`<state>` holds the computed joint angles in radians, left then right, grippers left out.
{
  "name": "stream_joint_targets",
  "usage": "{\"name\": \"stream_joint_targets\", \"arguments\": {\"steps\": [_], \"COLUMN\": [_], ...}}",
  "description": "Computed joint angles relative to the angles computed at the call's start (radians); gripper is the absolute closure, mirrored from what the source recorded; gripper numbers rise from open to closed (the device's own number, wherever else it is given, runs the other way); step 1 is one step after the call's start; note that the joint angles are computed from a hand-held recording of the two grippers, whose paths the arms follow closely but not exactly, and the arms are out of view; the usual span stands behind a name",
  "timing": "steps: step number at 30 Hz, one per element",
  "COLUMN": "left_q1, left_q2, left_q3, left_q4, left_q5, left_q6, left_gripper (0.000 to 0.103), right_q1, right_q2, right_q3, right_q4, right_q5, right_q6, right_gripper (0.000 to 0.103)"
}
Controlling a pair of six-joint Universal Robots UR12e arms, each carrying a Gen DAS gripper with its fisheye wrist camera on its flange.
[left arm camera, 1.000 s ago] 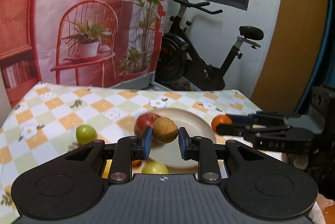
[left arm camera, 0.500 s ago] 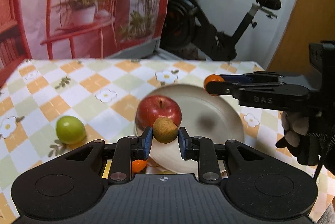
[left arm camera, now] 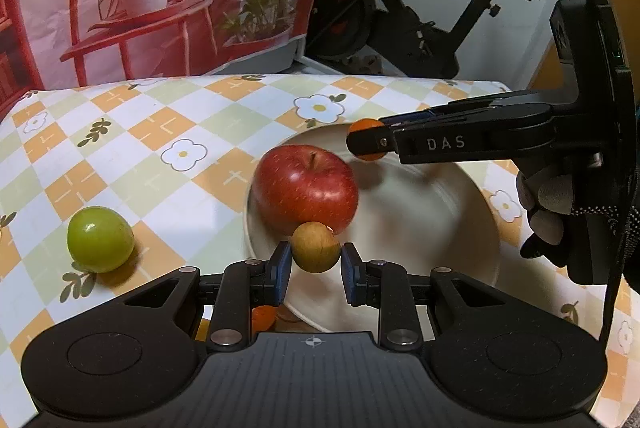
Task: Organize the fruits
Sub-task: 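Lower the brown fruit onto the plate and open the left tool while the right tool releases the tangerine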
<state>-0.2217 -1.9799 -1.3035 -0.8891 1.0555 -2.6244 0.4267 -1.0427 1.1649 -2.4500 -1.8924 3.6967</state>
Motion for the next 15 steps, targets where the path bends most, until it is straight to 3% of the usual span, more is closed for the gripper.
{"name": "stream_joint_targets", "arguments": {"steps": [7, 15], "left_q1": [-0.002, -0.003], "left_q2": [-0.005, 0.006], "left_q3": [0.004, -0.012], "left_q4": [0.018, 0.088], "left_q5": [0.024, 0.041], "left_q6": [-0.012, -0.039], "left_gripper": [0.074, 0.074], "right_q1": [-0.005, 0.011], "right_q2": [0.003, -0.02], "right_q3": [0.009, 0.028], "right_q4": [-0.046, -0.08], "right_q5": [0.02, -0.04], "right_q6": [0.065, 0.055], "right_gripper": [0.067, 0.066]}}
